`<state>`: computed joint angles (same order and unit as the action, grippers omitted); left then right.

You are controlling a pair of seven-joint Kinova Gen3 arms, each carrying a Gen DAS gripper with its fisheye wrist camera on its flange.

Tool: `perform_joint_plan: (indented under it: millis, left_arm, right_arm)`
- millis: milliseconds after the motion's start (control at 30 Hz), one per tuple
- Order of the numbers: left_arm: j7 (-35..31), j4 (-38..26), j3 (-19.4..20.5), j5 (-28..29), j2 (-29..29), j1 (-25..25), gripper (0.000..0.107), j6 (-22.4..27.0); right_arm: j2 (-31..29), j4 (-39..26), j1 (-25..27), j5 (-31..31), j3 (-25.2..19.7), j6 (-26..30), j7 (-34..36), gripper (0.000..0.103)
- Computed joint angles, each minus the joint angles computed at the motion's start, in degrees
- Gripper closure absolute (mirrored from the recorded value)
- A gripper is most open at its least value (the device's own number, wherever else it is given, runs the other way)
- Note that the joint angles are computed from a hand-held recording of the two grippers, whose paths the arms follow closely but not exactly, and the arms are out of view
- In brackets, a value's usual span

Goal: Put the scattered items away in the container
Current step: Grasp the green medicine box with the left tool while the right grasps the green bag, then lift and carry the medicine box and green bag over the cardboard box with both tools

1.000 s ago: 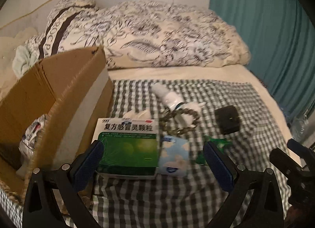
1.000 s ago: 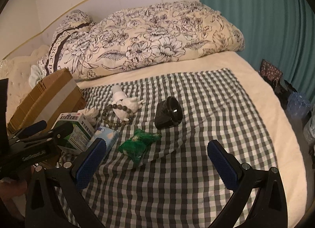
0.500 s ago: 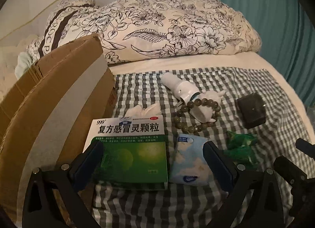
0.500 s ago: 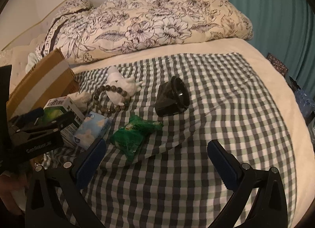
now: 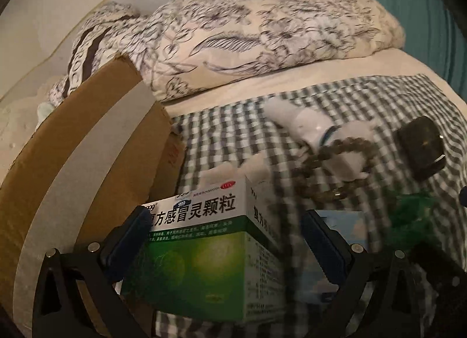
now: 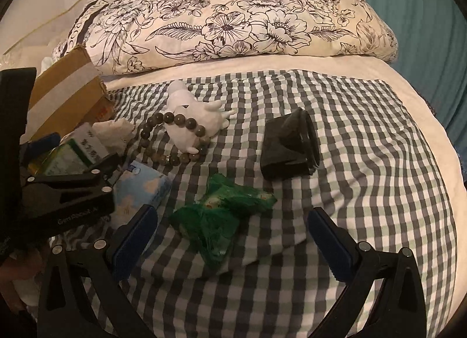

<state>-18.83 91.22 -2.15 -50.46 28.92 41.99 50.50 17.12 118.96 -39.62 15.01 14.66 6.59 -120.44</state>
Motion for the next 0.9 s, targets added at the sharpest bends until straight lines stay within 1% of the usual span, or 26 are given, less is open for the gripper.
perform_joint_plan:
  millis: [100, 267, 400, 433, 500, 533, 567, 600, 633, 667, 733, 800, 867, 900]
  left_arm:
    - [-0.3, 0.1, 0.4, 2.4, -0.7, -1.5, 0.004, 0.4]
    - [-4.7, 1.6, 2.1, 5.6, -3.0, -3.5, 0.004, -0.6]
    - [-7.3, 2.1, 2.6, 6.8, -3.3, -3.8, 0.004, -0.7]
    - [-8.9, 1.5, 3.1, 7.6, -3.2, -4.2, 0.004, -0.1]
    - [-12.1, 1.3, 3.9, 9.7, -3.7, -5.1, 0.004, 0.2]
    - [-13.7, 1.6, 4.4, 11.2, -4.4, -5.9, 0.004, -0.2]
    - [-15.1, 2.0, 4.8, 12.5, -5.0, -6.4, 0.004, -0.4]
    - [-15.9, 2.6, 5.0, 13.2, -5.6, -6.5, 0.004, -0.8]
    - [-16.6, 3.6, 5.1, 13.8, -6.5, -6.6, 0.004, -1.7]
    - [-17.2, 4.5, 5.3, 14.3, -7.3, -6.8, 0.004, -2.7]
    - [-19.0, 6.3, 6.0, 15.8, -9.0, -7.6, 0.004, -5.0]
    - [-20.1, 7.8, 6.3, 16.3, -10.1, -7.8, 0.004, -7.3]
    - [-21.9, 9.5, 6.4, 17.6, -11.4, -8.1, 0.004, -10.8]
    - [-23.4, 10.5, 7.6, 18.8, -12.2, -9.5, 0.004, -13.2]
  right_arm:
    - [0.8, -0.7, 1.2, -0.5, -1.4, 0.5, 0.4, 0.000]
    - [2.1, -2.2, 3.6, -1.5, -4.3, 2.1, 1.2, 0.000]
    - [3.2, -3.2, 1.8, -0.5, -2.9, 3.2, 0.2, 0.000]
    - [3.4, -3.5, 1.9, -0.4, -3.1, 3.5, 0.0, 0.000]
    - [3.6, -4.0, 3.6, -0.6, -5.0, 4.1, 0.6, 0.000]
    - [3.8, -4.2, 3.8, -0.5, -5.4, 4.3, 0.7, 0.003]
    - [3.8, -4.3, 4.0, 0.0, -5.7, 4.3, 0.4, 0.017]
    - [3.9, -4.4, 5.3, -0.4, -7.0, 4.4, 1.1, 0.027]
    - [4.0, -4.7, 7.7, -1.8, -9.4, 4.7, 2.6, 0.047]
    - [4.1, -5.0, 9.2, -2.9, -11.0, 5.2, 3.5, 0.050]
    - [3.9, -4.9, 9.8, -3.3, -11.7, 5.1, 4.0, 0.051]
    - [3.3, -4.4, 11.4, -4.4, -13.2, 4.8, 5.2, 0.055]
    - [2.4, -3.8, 11.6, -5.1, -13.2, 4.4, 5.5, 0.057]
    - [1.7, -3.3, 11.5, -5.3, -12.9, 4.1, 5.4, 0.057]
